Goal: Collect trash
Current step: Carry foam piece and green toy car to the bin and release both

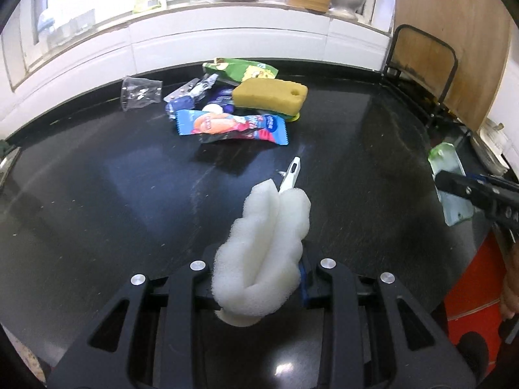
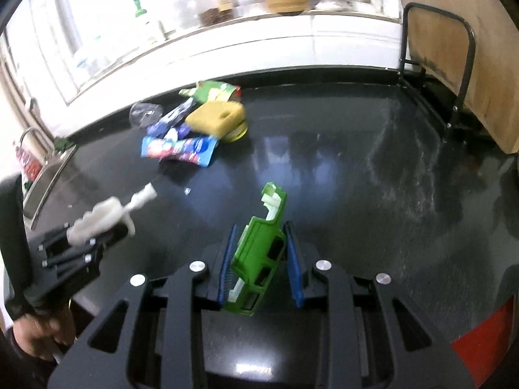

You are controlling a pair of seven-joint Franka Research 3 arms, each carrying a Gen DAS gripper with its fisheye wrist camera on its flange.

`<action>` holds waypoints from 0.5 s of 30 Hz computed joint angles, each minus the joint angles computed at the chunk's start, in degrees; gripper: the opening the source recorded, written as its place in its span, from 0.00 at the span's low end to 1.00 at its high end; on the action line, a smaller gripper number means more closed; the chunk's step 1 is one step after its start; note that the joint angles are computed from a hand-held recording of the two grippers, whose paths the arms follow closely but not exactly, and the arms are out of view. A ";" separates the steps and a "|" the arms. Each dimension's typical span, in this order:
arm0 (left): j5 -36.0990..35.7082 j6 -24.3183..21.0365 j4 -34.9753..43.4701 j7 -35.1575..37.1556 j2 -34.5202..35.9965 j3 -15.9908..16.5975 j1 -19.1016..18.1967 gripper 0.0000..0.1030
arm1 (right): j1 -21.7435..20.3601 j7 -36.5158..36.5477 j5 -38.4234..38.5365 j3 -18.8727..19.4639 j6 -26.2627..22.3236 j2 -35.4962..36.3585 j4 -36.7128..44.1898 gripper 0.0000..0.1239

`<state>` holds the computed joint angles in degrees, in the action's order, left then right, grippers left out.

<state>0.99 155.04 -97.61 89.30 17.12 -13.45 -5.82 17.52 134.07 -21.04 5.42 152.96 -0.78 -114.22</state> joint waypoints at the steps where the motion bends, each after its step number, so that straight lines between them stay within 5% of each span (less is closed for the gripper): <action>1: 0.11 0.28 -0.59 -0.19 -0.42 0.12 0.02 0.29 | 0.14 1.01 -1.33 0.17 0.29 -0.41 -0.53 0.24; 15: 2.75 1.75 -2.46 -4.68 -2.85 2.21 0.59 0.29 | 1.95 -5.86 1.71 0.03 1.07 5.02 7.05 0.24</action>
<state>3.75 156.79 -100.07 84.62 14.26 -11.24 -5.23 19.46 128.21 -19.33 5.45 154.03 4.23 -107.17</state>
